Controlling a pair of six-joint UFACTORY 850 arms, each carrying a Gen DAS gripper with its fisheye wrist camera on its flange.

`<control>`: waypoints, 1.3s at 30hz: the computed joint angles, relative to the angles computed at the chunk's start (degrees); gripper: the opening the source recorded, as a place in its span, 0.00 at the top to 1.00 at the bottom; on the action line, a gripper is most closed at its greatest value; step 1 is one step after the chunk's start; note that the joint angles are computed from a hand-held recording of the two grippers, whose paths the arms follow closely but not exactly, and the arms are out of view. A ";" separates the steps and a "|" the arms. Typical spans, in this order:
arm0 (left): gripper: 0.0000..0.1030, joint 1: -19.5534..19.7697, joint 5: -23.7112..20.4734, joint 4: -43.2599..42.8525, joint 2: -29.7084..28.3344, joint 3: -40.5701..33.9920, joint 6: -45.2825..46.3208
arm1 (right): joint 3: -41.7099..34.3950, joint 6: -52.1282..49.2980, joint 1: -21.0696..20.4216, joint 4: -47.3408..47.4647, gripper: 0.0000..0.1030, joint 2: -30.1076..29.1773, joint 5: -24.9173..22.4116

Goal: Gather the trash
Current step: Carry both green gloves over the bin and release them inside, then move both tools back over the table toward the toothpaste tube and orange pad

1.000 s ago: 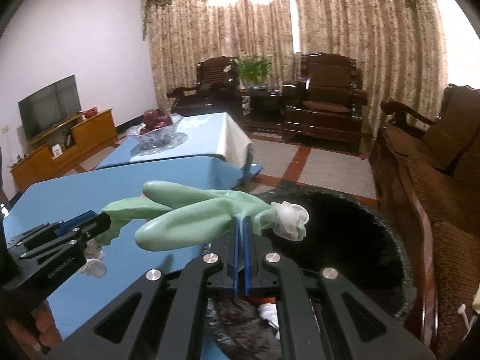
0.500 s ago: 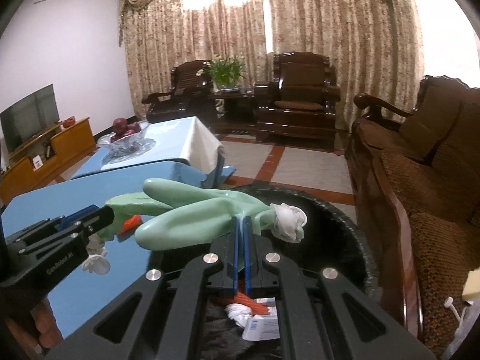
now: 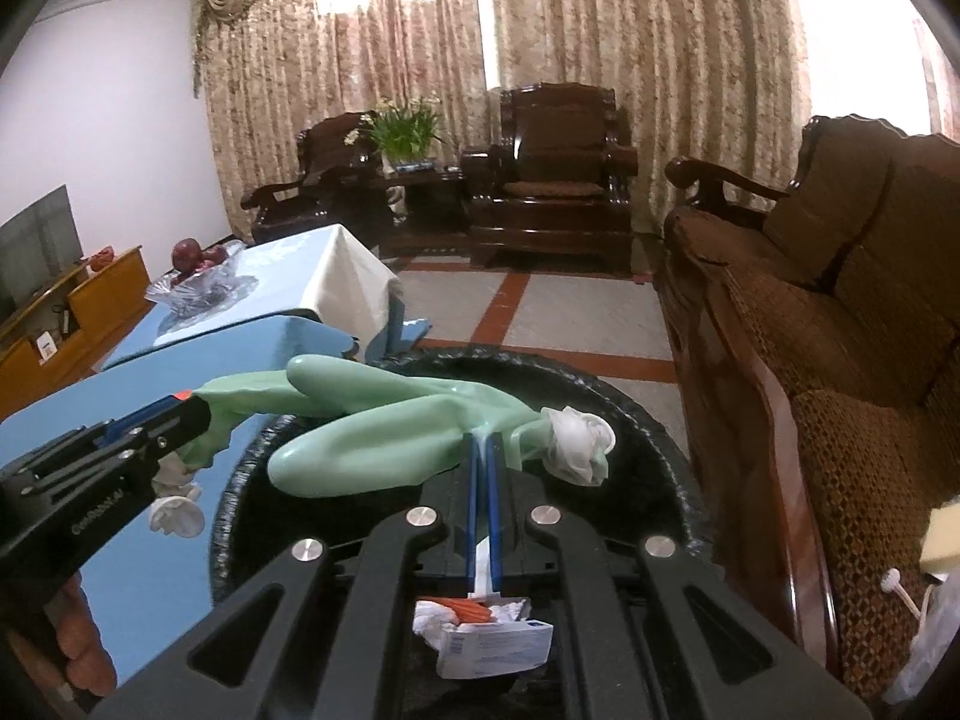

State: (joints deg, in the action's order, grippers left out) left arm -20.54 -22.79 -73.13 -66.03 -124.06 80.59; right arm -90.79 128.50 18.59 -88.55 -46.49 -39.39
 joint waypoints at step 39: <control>0.24 10.66 8.35 -13.82 4.26 2.23 8.92 | -32.58 -20.50 5.73 7.11 0.07 -17.83 1.73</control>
